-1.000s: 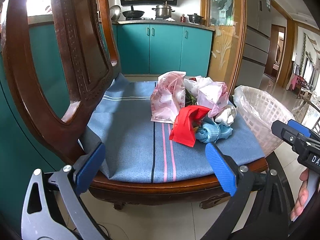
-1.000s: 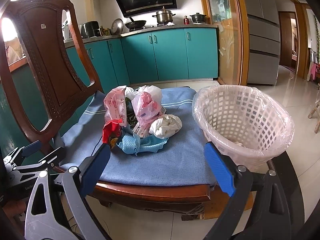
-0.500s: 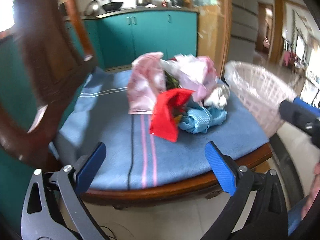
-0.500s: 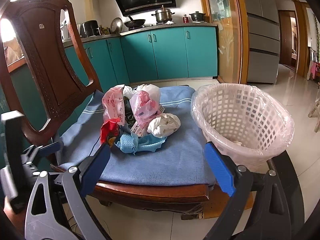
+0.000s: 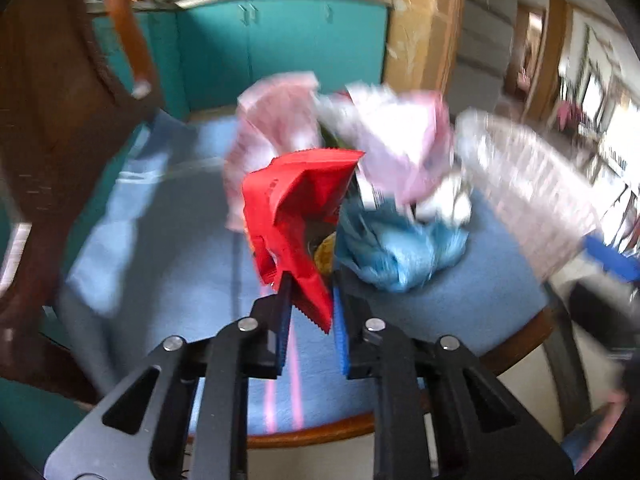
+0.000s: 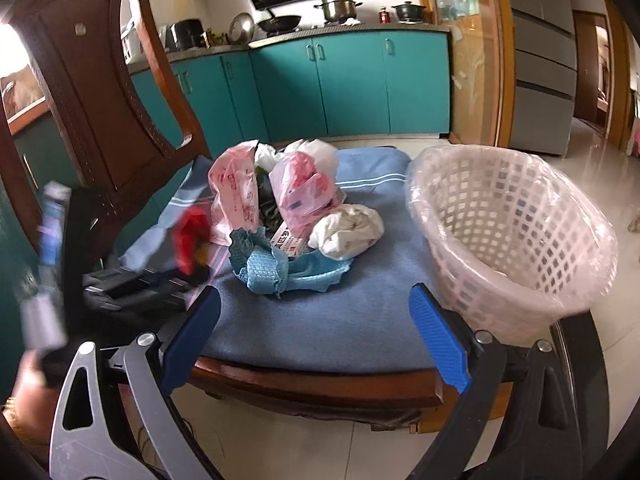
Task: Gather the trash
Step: 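Grasp the red snack packet with the left tool while the right tool grasps the blue cloth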
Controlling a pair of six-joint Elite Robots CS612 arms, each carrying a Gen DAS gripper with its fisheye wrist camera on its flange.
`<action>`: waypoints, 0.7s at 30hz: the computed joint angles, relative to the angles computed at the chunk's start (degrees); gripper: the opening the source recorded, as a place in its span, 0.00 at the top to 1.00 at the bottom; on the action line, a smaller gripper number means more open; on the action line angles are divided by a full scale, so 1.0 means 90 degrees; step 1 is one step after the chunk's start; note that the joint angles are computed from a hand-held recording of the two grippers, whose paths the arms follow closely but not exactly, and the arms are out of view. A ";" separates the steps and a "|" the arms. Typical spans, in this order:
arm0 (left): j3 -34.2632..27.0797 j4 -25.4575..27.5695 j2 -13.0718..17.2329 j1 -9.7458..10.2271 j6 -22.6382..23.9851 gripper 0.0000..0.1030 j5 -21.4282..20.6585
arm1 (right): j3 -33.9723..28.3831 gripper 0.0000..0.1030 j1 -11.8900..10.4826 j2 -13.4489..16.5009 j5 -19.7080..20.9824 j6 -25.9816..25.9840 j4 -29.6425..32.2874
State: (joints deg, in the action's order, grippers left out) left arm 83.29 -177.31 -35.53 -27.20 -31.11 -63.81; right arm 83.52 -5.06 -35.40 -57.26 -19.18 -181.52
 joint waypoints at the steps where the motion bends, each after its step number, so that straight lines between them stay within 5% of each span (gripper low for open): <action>1: 0.0163 -0.0260 -0.0091 -0.0016 -0.0051 0.82 0.0100 | -0.0069 0.10 0.0043 0.0035 -0.0049 -0.0079 0.0055; 6: 0.0929 -0.1352 -0.0477 -0.0205 -0.0362 0.82 0.0907 | -0.0500 0.15 0.0299 0.0248 -0.0274 -0.0369 0.0682; 10: 0.1202 -0.1639 -0.0631 -0.0288 -0.0464 0.82 0.1273 | -0.0767 0.22 0.0497 0.0407 -0.0537 -0.0526 0.0957; 13: 0.1312 -0.1660 -0.0685 -0.0322 -0.0504 0.82 0.1357 | -0.0935 0.43 0.0595 0.0498 -0.0644 -0.0587 0.1227; 15: 0.1348 -0.1608 -0.0704 -0.0302 -0.0533 0.82 0.1296 | -0.1034 0.72 0.0621 0.0531 -0.0650 -0.0632 0.1472; 18: 0.1320 -0.1494 -0.0695 -0.0275 -0.0567 0.82 0.1237 | -0.0974 0.79 0.0525 0.0425 -0.0207 -0.0641 0.1777; 21: 0.1339 -0.1495 -0.0700 -0.0251 -0.0615 0.82 0.1129 | -0.0595 0.79 0.0356 0.0187 0.0333 -0.0538 0.1373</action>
